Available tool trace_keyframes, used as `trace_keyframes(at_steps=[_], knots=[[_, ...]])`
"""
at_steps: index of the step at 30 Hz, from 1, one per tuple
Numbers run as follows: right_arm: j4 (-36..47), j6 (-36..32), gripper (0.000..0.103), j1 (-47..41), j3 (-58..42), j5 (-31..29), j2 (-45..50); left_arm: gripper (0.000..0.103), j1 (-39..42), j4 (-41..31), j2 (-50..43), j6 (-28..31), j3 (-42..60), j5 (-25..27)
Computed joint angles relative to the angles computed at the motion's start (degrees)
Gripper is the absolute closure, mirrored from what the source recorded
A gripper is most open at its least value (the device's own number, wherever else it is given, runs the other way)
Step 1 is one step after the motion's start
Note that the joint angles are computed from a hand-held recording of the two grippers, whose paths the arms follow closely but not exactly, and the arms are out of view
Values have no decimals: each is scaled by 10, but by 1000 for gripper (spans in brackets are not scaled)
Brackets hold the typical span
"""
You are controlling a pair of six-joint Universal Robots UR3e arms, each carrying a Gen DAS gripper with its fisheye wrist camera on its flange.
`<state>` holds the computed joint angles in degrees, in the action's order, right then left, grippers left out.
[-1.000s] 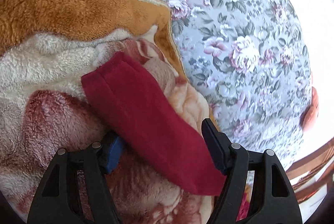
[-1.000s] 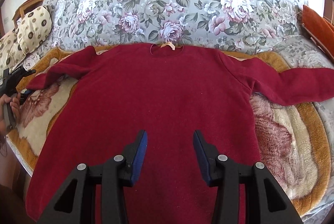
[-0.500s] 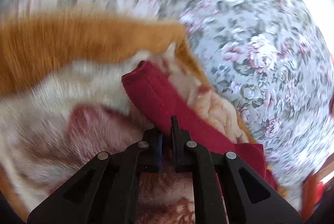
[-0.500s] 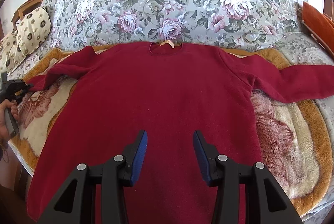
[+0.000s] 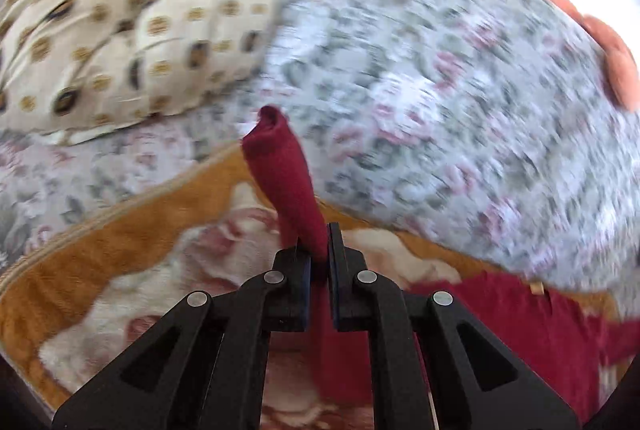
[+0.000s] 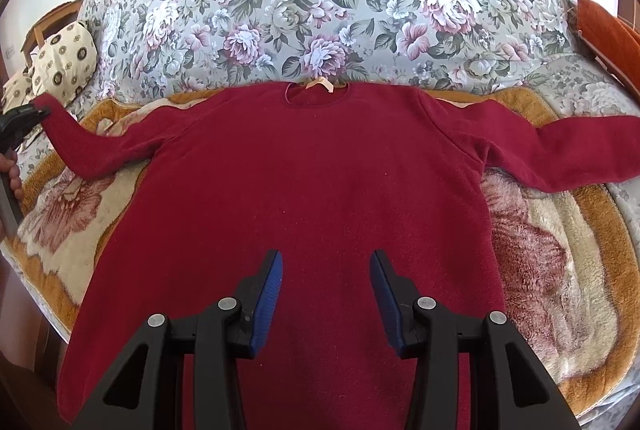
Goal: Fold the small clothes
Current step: 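Grasp the sweater sleeve cuff with the left tool and lift it, then lay the held sleeve across the sweater body and open the left tool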
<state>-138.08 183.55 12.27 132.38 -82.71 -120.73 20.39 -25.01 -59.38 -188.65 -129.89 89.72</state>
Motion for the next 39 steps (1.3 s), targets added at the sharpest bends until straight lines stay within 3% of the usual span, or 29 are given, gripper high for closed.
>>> trace_keyframes(at_steps=[5, 7, 13, 19, 24, 28, 35, 37, 39], knots=[[4, -5, 60, -18, 7, 18, -11, 98, -178, 119, -181, -12, 46, 17], [5, -5, 60, -22, 9, 22, -14, 98, -251, 159, -264, -25, 87, 47], [17, -5, 60, -46, 18, 37, -38, 98, -375, 182, -443, -111, 228, 73], [30, 17, 60, -83, 35, 41, -83, 98, -438, 142, -558, -167, 346, 50], [27, 58, 60, -100, 56, 12, -146, 98, -482, 82, -654, -142, 493, 9], [58, 58, 60, -148, 71, 32, -213, 98, -502, 38, -720, -132, 599, -19], [64, 65, 60, -162, 75, 39, -236, 97, -523, -53, -814, -126, 741, -40], [69, 67, 60, -165, 76, 39, -244, 90, -522, -87, -826, -128, 764, -50], [67, 67, 60, -166, 77, 40, -244, 68, -514, -91, -823, -125, 754, -86]])
